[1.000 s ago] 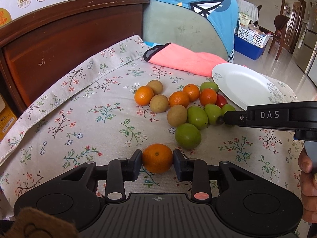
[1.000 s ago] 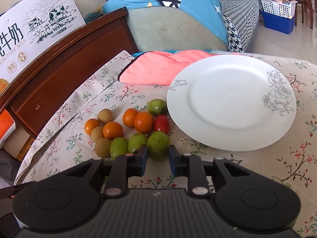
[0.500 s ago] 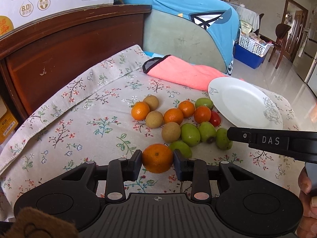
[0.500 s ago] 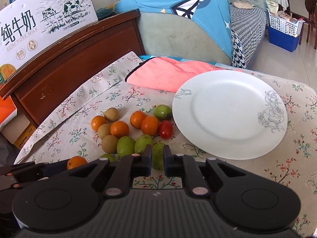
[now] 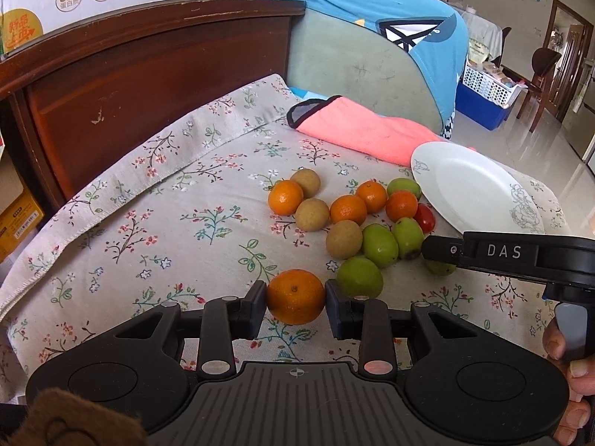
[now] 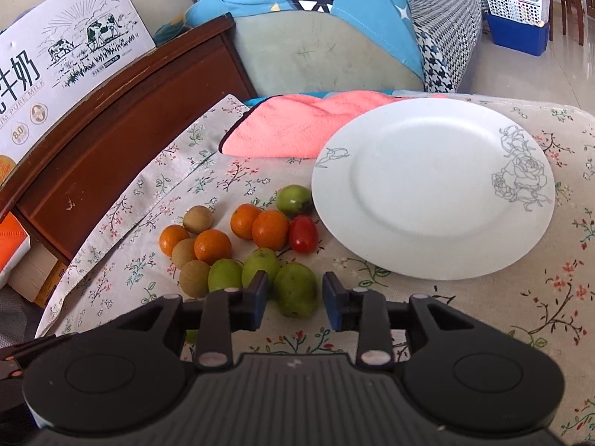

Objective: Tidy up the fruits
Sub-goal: 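Carry the jujube and orange onto the white plate and open both tools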

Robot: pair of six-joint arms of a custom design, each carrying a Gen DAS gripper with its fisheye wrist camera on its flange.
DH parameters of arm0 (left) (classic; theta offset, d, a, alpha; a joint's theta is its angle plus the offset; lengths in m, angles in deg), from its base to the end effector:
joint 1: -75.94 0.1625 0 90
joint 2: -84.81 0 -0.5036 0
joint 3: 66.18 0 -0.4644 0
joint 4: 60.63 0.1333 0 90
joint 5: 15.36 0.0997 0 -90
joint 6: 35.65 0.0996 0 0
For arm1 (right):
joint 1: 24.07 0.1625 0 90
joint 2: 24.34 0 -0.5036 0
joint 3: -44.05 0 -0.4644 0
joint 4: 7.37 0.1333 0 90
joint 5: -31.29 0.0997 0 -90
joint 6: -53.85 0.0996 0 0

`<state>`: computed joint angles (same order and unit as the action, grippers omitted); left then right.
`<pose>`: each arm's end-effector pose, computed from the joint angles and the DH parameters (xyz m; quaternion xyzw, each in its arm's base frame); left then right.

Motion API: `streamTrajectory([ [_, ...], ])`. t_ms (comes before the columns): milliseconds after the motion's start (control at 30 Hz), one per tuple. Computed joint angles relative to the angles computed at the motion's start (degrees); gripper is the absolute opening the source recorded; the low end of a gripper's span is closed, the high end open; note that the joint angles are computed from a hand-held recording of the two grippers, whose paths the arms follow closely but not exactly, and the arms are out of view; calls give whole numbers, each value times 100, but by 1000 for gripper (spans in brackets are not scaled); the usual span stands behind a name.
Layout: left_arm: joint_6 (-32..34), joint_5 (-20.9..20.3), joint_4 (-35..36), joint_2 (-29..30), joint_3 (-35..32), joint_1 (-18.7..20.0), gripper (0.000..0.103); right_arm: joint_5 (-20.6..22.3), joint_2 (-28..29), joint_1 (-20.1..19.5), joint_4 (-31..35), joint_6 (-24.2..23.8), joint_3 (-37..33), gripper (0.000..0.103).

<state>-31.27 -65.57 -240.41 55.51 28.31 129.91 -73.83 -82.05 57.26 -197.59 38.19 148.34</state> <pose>-0.2857 -0.7277 -0.0407 0.2493 0.8872 -0.2833 0.2653 -0.0032 -0.7327 0.2742 -0.0053 -0.8866 0.4125 0.2090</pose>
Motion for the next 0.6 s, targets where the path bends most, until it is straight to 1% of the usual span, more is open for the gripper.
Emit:
streamTrajectory([
  [67, -69, -1, 98, -2, -20, 6, 31, 101, 5, -32, 3, 1, -4, 35],
  [133, -134, -17, 159, -3, -40, 10, 31, 210, -14, -49, 146, -51, -18, 30],
  [167, -139, -17, 159, -1, -44, 7, 31, 276, -33, -61, 261, -5, -21, 27],
  [200, -120, -4, 141, 7, -48, -4, 31, 273, -32, -55, 258, -9, -14, 27],
  [333, -39, 78, 128, 36, -61, -57, 31, -61, 0, 67, 206, -373, -8, 27],
  [433, -50, 117, 219, 52, -109, -86, 31, -165, -52, 121, 162, -409, 41, 27],
  [533, -22, 98, 262, 52, -147, -117, 31, -368, -112, 208, 59, -536, 63, 27],
  [600, 28, 79, 265, 55, -179, -139, 31, -408, -185, 249, 122, -581, 61, 27],
])
